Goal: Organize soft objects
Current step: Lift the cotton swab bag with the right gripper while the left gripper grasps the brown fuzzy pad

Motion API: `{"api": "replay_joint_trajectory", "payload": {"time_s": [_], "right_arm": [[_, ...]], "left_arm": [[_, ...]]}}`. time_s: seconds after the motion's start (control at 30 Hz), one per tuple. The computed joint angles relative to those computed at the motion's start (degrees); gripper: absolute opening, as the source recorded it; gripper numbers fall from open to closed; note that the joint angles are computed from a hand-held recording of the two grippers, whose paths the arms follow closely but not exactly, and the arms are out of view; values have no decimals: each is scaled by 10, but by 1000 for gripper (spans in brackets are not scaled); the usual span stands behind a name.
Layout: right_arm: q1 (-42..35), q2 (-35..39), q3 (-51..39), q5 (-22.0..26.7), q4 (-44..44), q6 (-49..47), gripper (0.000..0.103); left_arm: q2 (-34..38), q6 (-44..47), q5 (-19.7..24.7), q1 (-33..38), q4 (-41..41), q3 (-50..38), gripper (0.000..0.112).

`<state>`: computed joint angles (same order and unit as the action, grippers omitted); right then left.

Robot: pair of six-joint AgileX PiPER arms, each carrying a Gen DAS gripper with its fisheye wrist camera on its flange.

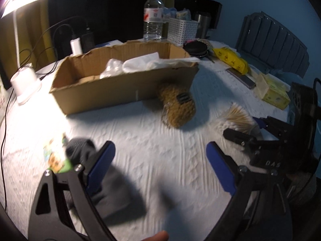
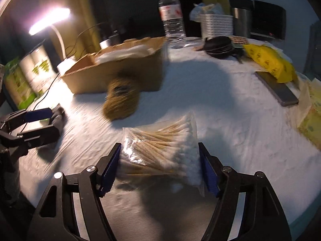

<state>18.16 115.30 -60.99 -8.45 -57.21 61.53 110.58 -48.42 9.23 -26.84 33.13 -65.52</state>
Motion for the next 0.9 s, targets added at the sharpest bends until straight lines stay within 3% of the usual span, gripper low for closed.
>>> {"api": "replay_joint_trajectory", "payload": {"time_s": [0.2, 0.27, 0.43, 0.67, 0.9], "right_arm": [[-58, 10, -25, -42, -109, 103, 75], [-65, 11, -28, -45, -90, 78, 75], [-100, 36, -66, -99, -246, 239, 75], [-112, 52, -88, -137, -312, 302, 75], [-101, 53, -92, -117, -330, 313, 75]], "left_arm": [[84, 94, 78, -14, -91, -138, 93], [108, 87, 96, -19, -83, -177, 93], [167, 97, 153, -24, -86, -277, 93], [234, 130, 202, -20, -126, -372, 92], [231, 154, 181, -15, -151, -355, 54]]}}
